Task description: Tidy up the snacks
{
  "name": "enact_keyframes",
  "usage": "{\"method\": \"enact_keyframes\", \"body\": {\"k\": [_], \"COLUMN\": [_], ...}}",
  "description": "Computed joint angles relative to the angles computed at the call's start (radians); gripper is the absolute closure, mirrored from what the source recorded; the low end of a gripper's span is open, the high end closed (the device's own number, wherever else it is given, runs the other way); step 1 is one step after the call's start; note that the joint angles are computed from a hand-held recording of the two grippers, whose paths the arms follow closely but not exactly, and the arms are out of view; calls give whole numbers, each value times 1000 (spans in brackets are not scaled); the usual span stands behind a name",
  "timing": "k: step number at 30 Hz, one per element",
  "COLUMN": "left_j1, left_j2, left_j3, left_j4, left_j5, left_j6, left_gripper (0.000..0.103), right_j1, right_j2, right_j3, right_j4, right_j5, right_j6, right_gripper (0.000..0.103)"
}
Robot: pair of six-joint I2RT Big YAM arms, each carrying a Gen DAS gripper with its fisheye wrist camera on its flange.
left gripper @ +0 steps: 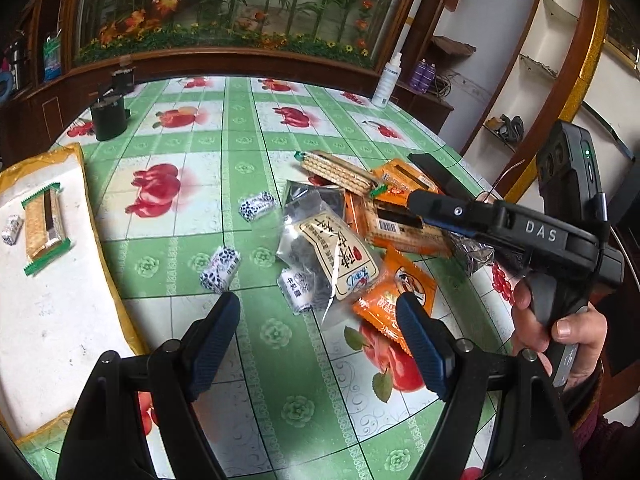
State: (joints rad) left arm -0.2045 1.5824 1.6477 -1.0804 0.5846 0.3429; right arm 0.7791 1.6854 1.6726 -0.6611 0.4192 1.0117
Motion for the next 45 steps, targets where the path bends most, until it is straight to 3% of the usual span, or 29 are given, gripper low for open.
{"method": "enact_keyframes", "body": {"k": [5, 10, 12, 16, 19, 20, 22, 24, 28, 35, 39, 45], "left_j1": [-24, -57, -80, -130, -156, -160, -163, -150, -125, -72, -46, -26], "left_j2": [-4, 59, 82, 124, 130, 129, 126, 121, 125, 134, 151, 166], "left_j3": [-9, 79, 111, 155, 132, 118, 96, 76, 84, 115, 134, 157], "left_j4": [-7, -31, -26, -44, 16, 46, 86, 117, 110, 135, 165, 163], "left_j5": [-5, -45, -83, -179, -240, -252, -286, -263, -202, -78, -39, -1], "left_j6": [29, -115, -161, -174, -184, -182, -167, -161, -137, -149, -187, -206], "left_gripper": [24, 24, 24, 21, 21, 22, 41, 44, 52, 52, 52, 52], "right_j1": [-2, -3, -2, -1, -4, -4, -2, -2, -1, -5, -8, -15], "right_j2": [-10, -16, -21, -31, -41, -42, -37, -35, -25, -7, 15, 57], "right_j3": [-12, -23, -27, -38, -54, -55, -45, -42, -31, -13, 7, 55], "right_j4": [6, 12, 16, 8, 21, 22, 11, 9, 5, -13, -29, -112], "right_j5": [11, 9, 19, 47, 41, 42, 43, 36, 24, -11, -56, -103], "right_j6": [11, 30, 31, 54, 71, 70, 63, 61, 51, 55, 49, 62], "right_gripper": [48, 48, 48, 48, 48, 48, 48, 47, 45, 44, 42, 39]}}
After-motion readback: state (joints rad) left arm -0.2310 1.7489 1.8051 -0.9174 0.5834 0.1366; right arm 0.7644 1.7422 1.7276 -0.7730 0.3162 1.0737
